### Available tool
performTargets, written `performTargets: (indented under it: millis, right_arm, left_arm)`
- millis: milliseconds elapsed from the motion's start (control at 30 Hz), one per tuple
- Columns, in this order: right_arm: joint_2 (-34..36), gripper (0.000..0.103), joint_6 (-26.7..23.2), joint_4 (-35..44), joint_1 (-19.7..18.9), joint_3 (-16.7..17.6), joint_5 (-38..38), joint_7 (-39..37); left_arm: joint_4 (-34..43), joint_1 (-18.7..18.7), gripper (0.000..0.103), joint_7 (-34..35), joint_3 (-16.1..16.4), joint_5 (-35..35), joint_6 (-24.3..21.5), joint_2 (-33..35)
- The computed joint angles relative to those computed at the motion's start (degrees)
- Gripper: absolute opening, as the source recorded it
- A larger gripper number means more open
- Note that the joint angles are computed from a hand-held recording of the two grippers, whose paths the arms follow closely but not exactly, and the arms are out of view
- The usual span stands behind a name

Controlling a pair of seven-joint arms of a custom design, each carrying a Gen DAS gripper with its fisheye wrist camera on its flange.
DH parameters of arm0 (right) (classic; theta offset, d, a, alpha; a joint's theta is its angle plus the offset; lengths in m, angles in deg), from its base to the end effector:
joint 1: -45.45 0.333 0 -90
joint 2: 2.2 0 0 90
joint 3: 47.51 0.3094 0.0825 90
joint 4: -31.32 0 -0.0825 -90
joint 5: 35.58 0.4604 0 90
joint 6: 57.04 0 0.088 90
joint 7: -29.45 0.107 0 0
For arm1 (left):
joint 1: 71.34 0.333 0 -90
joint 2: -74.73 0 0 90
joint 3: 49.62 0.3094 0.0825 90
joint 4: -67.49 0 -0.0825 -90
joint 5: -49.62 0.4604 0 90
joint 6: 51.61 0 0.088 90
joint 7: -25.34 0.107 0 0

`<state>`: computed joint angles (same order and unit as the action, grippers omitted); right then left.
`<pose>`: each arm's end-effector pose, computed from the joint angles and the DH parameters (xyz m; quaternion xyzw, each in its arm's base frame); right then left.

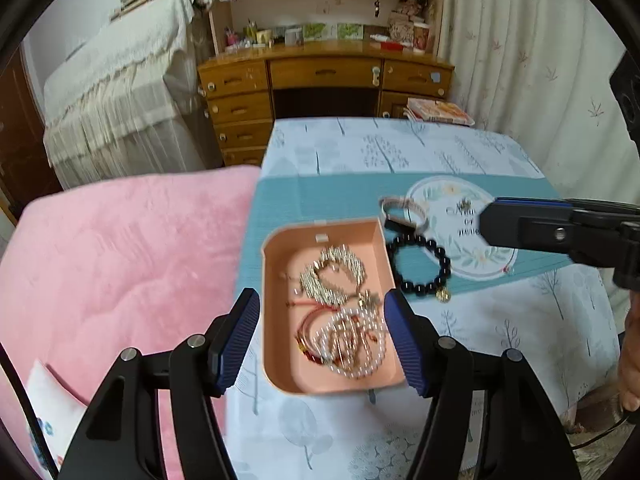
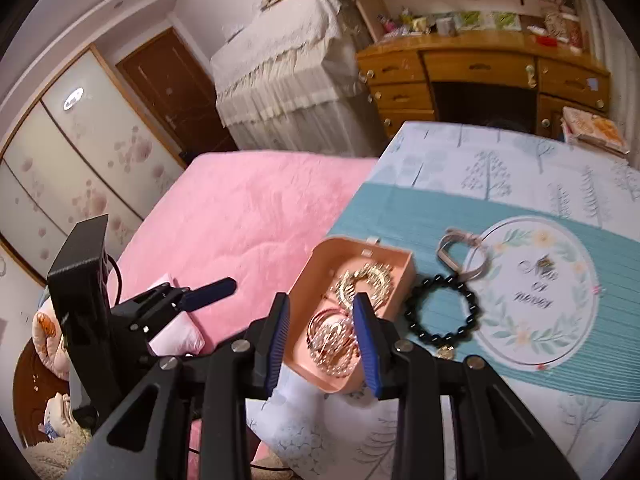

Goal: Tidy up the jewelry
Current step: 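Move the left tool to the rose-gold watch while the right tool approaches the gold bee brooch, then grasp the watch band with the left tool while the right tool grasps the bee brooch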

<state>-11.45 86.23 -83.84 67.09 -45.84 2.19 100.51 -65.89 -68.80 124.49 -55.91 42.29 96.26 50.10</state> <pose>0.5813 0.2471 0.5718 -0.7460 0.5306 -0.0124 0.4022 0.5435 -0.0379 0.5498 -0.6155 0.7134 -0.2447 0.2289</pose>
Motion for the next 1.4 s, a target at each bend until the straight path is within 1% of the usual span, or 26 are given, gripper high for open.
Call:
performTargets:
  millis: [167, 367, 433, 533, 633, 767, 900, 1033, 1100, 1200, 1333, 1367, 1400]
  right_arm:
    - [-1.54, 0.033, 0.65, 0.21, -1.35, -0.8, -2.43, 2.87]
    - [-1.6, 0.033, 1.1, 1.5, -3.46, -1.49, -8.68, 8.34]
    - [-1.09, 0.033, 0.87, 2.15, -4.35, -1.61, -11.32, 10.31]
    - [0.69, 0.033, -0.08, 3.62, -5.89, -1.72, -15.42, 13.63]
    - [3.27, 0.033, -1.45, 5.42, -7.31, -2.12, -16.96, 15.53]
    - [7.42, 0.033, -3.23, 7.85, -9.34, -2.12, -17.6, 17.29]
    - [11.28, 0.033, -5.24, 10.11, -11.07, -1.45, -17.22, 16.32]
    - [16.1, 0.033, -7.87, 13.68, -12.47, -0.4, -18.04, 13.8]
    - [18.27, 0.033, -9.24, 15.56, -12.96, 0.13, -18.93, 12.73]
    - [21.5, 0.033, -10.43, 18.09, -13.04, 0.57, -22.62, 13.25]
    - [24.7, 0.033, -11.51, 20.7, -13.72, 1.38, -23.85, 12.54]
    - [25.28, 0.033, -11.28, 21.07, -13.6, 1.42, -24.89, 12.66]
    - [25.65, 0.033, -11.16, 21.31, -13.57, 1.5, -25.69, 12.59]
  left_arm:
    - [4.2, -0.51, 0.063, 0.92, -0.18, 0.41, -1.23, 2.07]
    - [11.77, -1.78, 0.063, 1.0, -0.69, -0.03, -4.19, 7.9]
    - [15.23, -2.44, 0.063, 0.91, -0.72, -0.9, -5.72, 11.0]
    - [20.57, -3.02, 0.063, -0.14, -1.31, 0.02, -7.69, 16.23]
    - [25.54, -3.61, 0.063, -2.31, -1.92, 3.4, -9.06, 21.74]
    - [32.3, -5.04, 0.063, -5.25, -1.73, 7.23, -11.63, 29.23]
    - [38.54, -6.4, 0.063, -6.53, -1.17, 8.83, -14.67, 36.03]
    - [44.14, -7.64, 0.058, -7.9, -0.47, 9.69, -18.34, 41.95]
    - [46.23, -8.08, 0.057, -8.38, -0.12, 10.14, -19.64, 44.18]
    - [49.27, -8.48, 0.056, -8.99, 0.27, 10.39, -21.59, 47.2]
    - [52.02, -8.73, 0.055, -9.0, 0.46, 10.24, -23.32, 49.96]
    - [52.49, -8.83, 0.054, -8.99, 0.52, 10.31, -23.56, 50.44]
    - [53.1, -8.91, 0.05, -8.93, 0.53, 10.3, -23.99, 51.04]
